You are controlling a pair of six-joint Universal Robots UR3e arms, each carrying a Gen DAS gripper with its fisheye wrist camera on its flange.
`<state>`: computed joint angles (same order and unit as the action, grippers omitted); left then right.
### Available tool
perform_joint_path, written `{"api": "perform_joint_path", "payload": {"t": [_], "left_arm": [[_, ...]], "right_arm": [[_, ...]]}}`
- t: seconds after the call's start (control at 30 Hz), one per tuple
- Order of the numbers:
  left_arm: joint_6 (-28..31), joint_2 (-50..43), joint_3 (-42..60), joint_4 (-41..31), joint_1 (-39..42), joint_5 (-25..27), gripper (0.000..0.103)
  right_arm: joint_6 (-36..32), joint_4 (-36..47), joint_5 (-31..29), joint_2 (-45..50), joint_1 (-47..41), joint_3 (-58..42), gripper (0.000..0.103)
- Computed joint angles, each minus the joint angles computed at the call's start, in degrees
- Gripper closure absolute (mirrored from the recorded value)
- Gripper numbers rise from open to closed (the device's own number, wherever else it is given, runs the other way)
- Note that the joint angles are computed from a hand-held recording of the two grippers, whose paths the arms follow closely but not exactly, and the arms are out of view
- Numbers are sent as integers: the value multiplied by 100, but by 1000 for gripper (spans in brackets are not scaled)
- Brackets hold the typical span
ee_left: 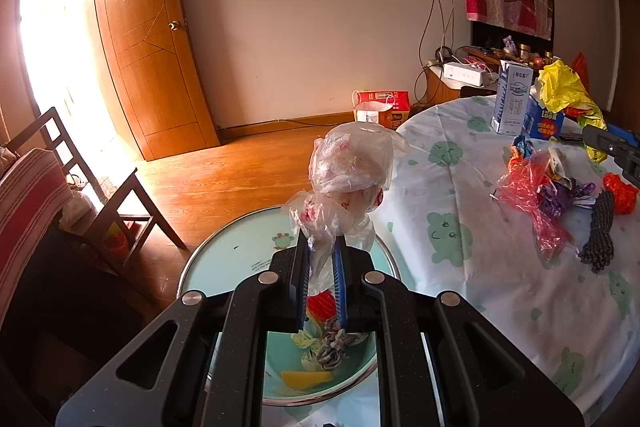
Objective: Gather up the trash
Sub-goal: 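Carry the clear bag over the blue bin with the left tool while the right tool carries the yellow bag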
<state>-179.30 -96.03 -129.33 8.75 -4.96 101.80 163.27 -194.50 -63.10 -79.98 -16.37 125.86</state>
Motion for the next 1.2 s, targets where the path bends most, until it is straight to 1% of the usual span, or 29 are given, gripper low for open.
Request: {"api": "perform_joint_path", "payload": {"t": [0.27,0.5,0.7,1.2], "left_arm": [[110,262,-276,47,343,-93,93],[148,364,-373,88,462,-85,93],[203,445,-487,99,642,-80,93],[354,683,-824,212,1064,-49,93]], "right_arm": [[21,-96,-53,598,661,-591,78],[24,-173,-253,1024,1162,-1030,78],[-44,-110,-300,1291,1406,-1360,78],[-182,89,-198,1926,1805,-2129,77]]}}
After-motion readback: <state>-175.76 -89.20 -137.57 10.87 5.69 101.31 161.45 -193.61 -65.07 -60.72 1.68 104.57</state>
